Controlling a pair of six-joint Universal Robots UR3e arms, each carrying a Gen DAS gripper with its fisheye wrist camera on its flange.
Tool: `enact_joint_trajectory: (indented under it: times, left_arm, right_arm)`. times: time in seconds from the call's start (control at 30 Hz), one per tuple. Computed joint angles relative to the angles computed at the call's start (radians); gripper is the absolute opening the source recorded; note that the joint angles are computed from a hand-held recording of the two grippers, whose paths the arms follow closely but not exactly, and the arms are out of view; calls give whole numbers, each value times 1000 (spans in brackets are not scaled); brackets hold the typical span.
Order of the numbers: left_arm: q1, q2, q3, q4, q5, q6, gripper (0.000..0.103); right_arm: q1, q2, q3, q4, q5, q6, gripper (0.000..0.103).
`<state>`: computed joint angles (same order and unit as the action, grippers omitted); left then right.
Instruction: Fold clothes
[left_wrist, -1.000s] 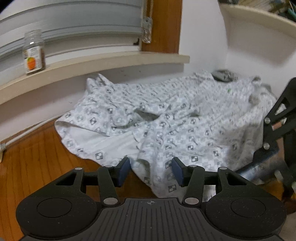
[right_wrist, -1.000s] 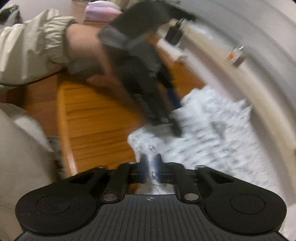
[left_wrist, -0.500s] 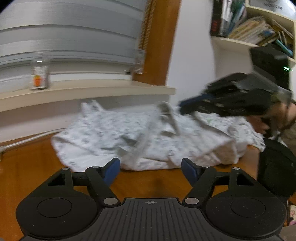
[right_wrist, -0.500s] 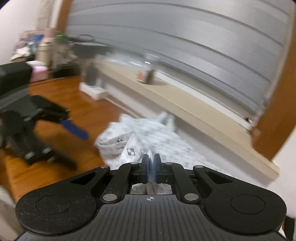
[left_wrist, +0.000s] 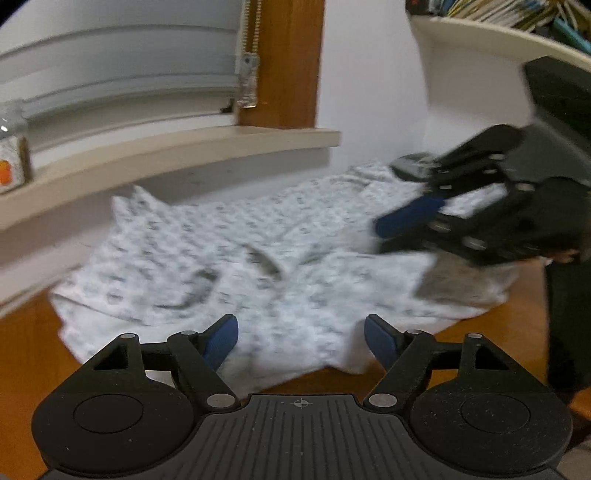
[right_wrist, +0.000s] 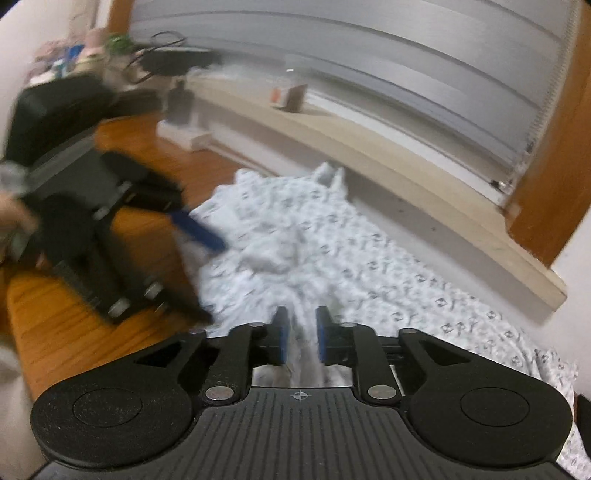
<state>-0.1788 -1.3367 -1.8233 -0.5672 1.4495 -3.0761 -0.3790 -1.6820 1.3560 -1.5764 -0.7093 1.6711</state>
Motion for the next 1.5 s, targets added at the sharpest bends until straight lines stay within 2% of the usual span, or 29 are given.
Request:
enact_joint_trajectory:
  times: [0.1, 0.2, 0.23, 0.37, 0.43, 0.47, 0.5, 0.53, 0.67, 0.77, 0.8, 0.87, 0.9, 0.93, 1.0, 1.1, 1.17, 1.2, 1.23, 1.27, 1.37, 1.5]
  left_arm:
    - [29, 22, 0, -49, 34, 24, 72]
    - [99, 58, -14, -114, -13, 44, 69]
    - [116, 68, -23, -123, -25, 48, 69]
    - [171, 108, -60, -132, -73, 54, 68]
    - [183, 123, -70, -130, -84, 54, 68]
    - [180, 129, -73, -125, -84, 52, 68]
    - [176, 137, -76, -119, -84, 49, 68]
    - [171, 144, -78, -112, -86, 42, 68]
    - [108, 127, -67, -66, -60, 25, 68]
    - [32, 65, -25, -45, 33, 41, 68]
    - [28, 50, -16, -47, 44, 47, 68]
    - [28, 22, 3, -56, 57, 60, 65]
    - [50, 19, 7, -73, 29, 71, 47]
    - [79, 16, 15, -106, -11, 86, 39]
    - [121, 28, 3, -120, -67, 100, 38]
    - [159, 49, -10, -143, -116, 121, 38]
    - [176, 65, -18, -158, -134, 132, 38]
    - [184, 74, -22, -167, -141, 137, 37]
    - [193, 88, -28, -178, -142, 146, 35]
    - [203, 102, -34, -190, -141, 157, 34]
    - [245, 156, -41, -261, -159, 188, 34]
    - [216, 190, -18, -292, -86, 177, 33]
  right_arm:
    - [-2, -39, 5, 81, -1, -98, 35]
    - [6, -64, 2, 149, -12, -173, 46]
    - [17, -74, 10, 148, -27, -188, 47]
    - [86, -117, 124, -70, -111, -130, 47]
    - [109, -109, 139, -129, -139, -108, 42]
    - [113, -105, 135, -138, -141, -99, 36]
    - [113, -99, 120, -139, -138, -83, 15]
    - [112, -91, 103, -139, -136, -67, 2]
    - [53, -97, 68, -144, -47, -41, 1]
    - [31, -77, 1, -65, -29, -74, 3]
    - [32, -77, -7, -43, -37, -88, 5]
    - [35, -103, 20, -6, -51, -128, 14]
    - [43, -126, 55, -12, -66, -144, 25]
    - [52, -149, 91, -22, -83, -158, 39]
    - [70, -207, 181, -60, -108, -198, 49]
    - [117, -270, 313, -191, -163, -228, 50]
    - [152, -283, 380, -312, -206, -207, 48]
    - [170, -268, 381, -350, -230, -183, 42]
    - [187, -250, 377, -383, -254, -160, 18]
    - [188, -233, 352, -373, -259, -146, 8]
    - [135, -218, 250, -259, -180, -139, 5]
    - [52, -217, 89, -48, -60, -192, 4]
